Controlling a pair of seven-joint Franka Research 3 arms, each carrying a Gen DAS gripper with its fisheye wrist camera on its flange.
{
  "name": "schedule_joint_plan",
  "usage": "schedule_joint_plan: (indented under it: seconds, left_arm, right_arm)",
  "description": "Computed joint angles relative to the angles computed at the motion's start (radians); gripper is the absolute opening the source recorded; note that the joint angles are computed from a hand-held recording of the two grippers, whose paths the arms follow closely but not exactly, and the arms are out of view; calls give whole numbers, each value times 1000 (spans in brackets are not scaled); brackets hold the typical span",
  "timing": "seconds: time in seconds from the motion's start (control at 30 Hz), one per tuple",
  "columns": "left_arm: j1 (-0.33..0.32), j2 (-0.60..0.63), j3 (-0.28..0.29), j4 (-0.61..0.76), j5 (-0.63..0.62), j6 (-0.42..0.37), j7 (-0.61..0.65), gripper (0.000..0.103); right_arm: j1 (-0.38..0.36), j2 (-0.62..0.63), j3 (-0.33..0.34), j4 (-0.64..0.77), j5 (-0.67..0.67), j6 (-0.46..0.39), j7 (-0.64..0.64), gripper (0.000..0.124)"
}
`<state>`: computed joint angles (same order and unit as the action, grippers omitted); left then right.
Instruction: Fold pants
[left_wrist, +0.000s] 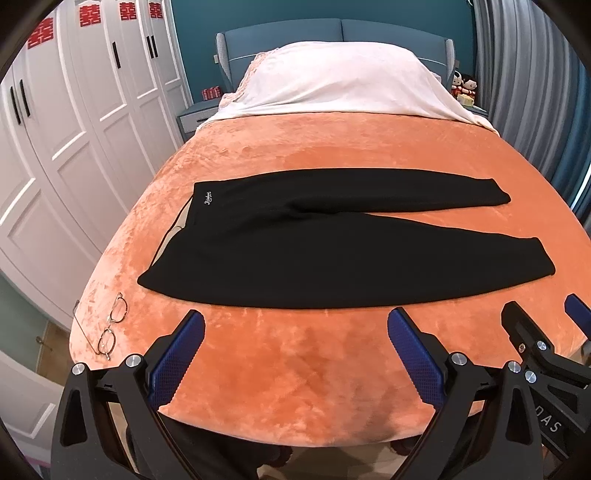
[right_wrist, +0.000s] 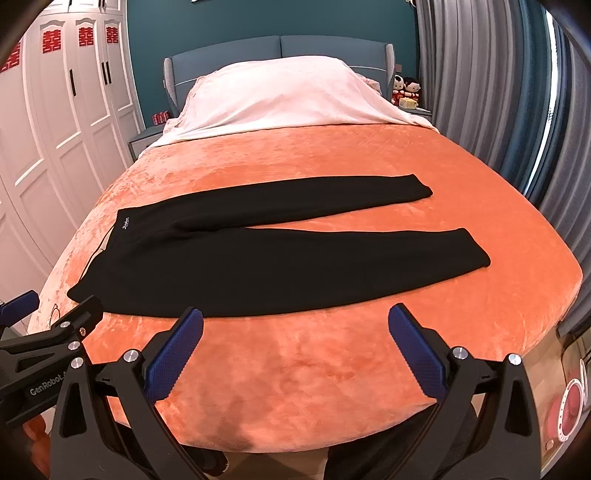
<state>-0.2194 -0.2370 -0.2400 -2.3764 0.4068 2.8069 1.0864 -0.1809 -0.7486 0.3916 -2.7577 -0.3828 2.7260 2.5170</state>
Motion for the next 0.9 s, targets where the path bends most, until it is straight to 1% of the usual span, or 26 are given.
schedule_joint_plan:
  seconds: [0.33, 0.5, 0.9]
  left_arm:
    - [-5, -1, 2, 3, -7, -9, 2, 98]
    - [8, -7, -7, 0, 23, -6, -20, 98]
    - [4, -18, -1, -12, 12, -2, -10, 98]
  right_arm:
    - [3, 0, -2, -1, -4, -1, 1, 98]
    - [5, 1, -1, -1, -5, -3, 3, 98]
    - [8, -4, 2, -1, -7, -6, 6, 98]
